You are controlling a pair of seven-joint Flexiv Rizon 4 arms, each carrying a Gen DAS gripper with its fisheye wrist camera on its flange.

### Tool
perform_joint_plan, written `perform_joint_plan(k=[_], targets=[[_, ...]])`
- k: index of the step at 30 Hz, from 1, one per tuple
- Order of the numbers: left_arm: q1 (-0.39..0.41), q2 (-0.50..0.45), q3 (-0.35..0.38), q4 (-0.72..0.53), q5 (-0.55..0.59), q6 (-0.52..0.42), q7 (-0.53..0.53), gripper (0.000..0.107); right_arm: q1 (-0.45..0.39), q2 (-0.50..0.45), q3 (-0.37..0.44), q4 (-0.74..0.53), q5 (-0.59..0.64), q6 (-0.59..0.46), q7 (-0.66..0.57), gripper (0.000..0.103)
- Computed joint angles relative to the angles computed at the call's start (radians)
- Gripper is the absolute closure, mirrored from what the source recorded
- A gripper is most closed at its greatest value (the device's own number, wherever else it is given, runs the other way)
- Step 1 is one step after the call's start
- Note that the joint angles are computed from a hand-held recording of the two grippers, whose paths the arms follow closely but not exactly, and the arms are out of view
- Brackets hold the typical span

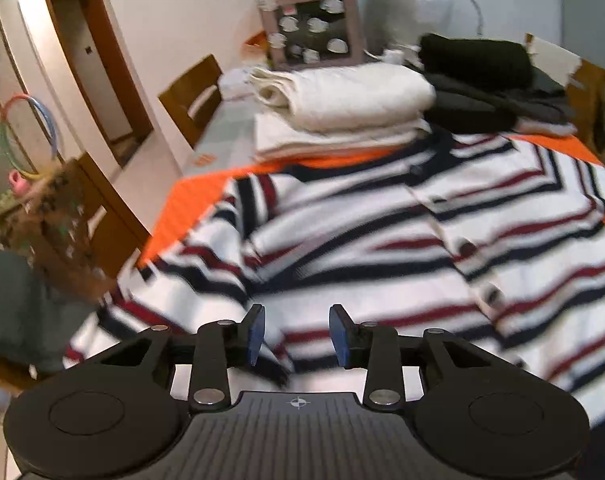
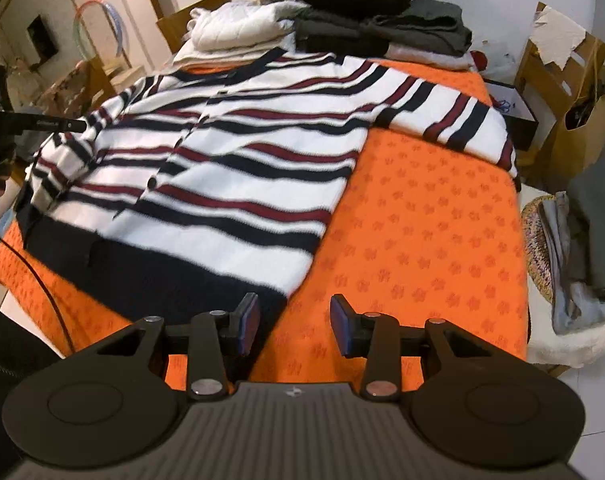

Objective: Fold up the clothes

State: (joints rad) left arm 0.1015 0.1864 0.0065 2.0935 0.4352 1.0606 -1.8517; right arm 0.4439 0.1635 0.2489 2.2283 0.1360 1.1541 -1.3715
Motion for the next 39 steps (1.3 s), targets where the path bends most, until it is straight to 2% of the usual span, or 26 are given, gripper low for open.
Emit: perform_joint_plan(k=[2,5,10,12,15,18,21,25,26,27,31,34,37,39], targets=[[0.015,-0.042,0.014,-0.035,-0.003,0.025,0.036,0.065,-0.008,-0.027,0.006,-0.017,-0.042,0.009,0.044,0.059],[0.026,-0.123,0.048,-0.081,-0.051,0.092,0.144,0.061,-0.018,-0.076,0.021,-0.043,-0.128,0.032,0.160,0.059],[0.041,-0.275,0.080,-0.142,-0.237,0.206,0.436,0.052,-0.008,-0.162,0.030,-0.096,-0.326,0.043,0.467,0.059],[0.059,-0.345,0.064,-0.170,-0.345,0.244,0.582,0.050,0.007,-0.190,0.025,-0.118,-0.406,0.036,0.596,0.059],[0.079,-0.438,0.037,-0.225,-0.453,0.267,0.742,0.048,0.038,-0.220,0.016,-0.151,-0.524,0.005,0.787,0.059],[0.109,-0.519,-0.011,-0.281,-0.566,0.267,0.889,0.047,0.066,-0.238,0.020,-0.191,-0.558,-0.048,0.883,0.059],[0.129,-0.588,-0.049,-0.337,-0.659,0.255,1.005,0.046,0.091,-0.245,0.030,-0.232,-0.564,-0.124,0.914,0.059],[0.109,-0.641,-0.030,-0.405,-0.689,0.178,1.053,0.049,0.110,-0.241,0.034,-0.257,-0.571,-0.191,0.961,0.059],[0.120,-0.641,-0.049,-0.397,-0.713,0.181,1.088,0.066,0.112,-0.240,0.035,-0.259,-0.573,-0.202,0.975,0.059],[0.118,-0.641,-0.052,-0.396,-0.724,0.179,1.104,0.097,0.113,-0.239,0.035,-0.260,-0.573,-0.208,0.984,0.059],[0.080,-0.651,-0.031,-0.390,-0.742,0.351,1.066,0.098,0.112,-0.242,0.037,-0.268,-0.549,-0.231,0.977,0.059],[0.030,-0.686,0.041,-0.472,-0.705,0.330,0.974,0.098,0.110,-0.249,0.037,-0.273,-0.526,-0.236,0.961,0.059],[-0.023,-0.733,0.126,-0.548,-0.611,0.272,0.902,0.097,0.109,-0.256,0.034,-0.274,-0.521,-0.236,0.959,0.059],[-0.036,-0.756,0.147,-0.565,-0.561,0.267,0.871,0.096,0.109,-0.258,0.032,-0.273,-0.521,-0.233,0.963,0.059]])
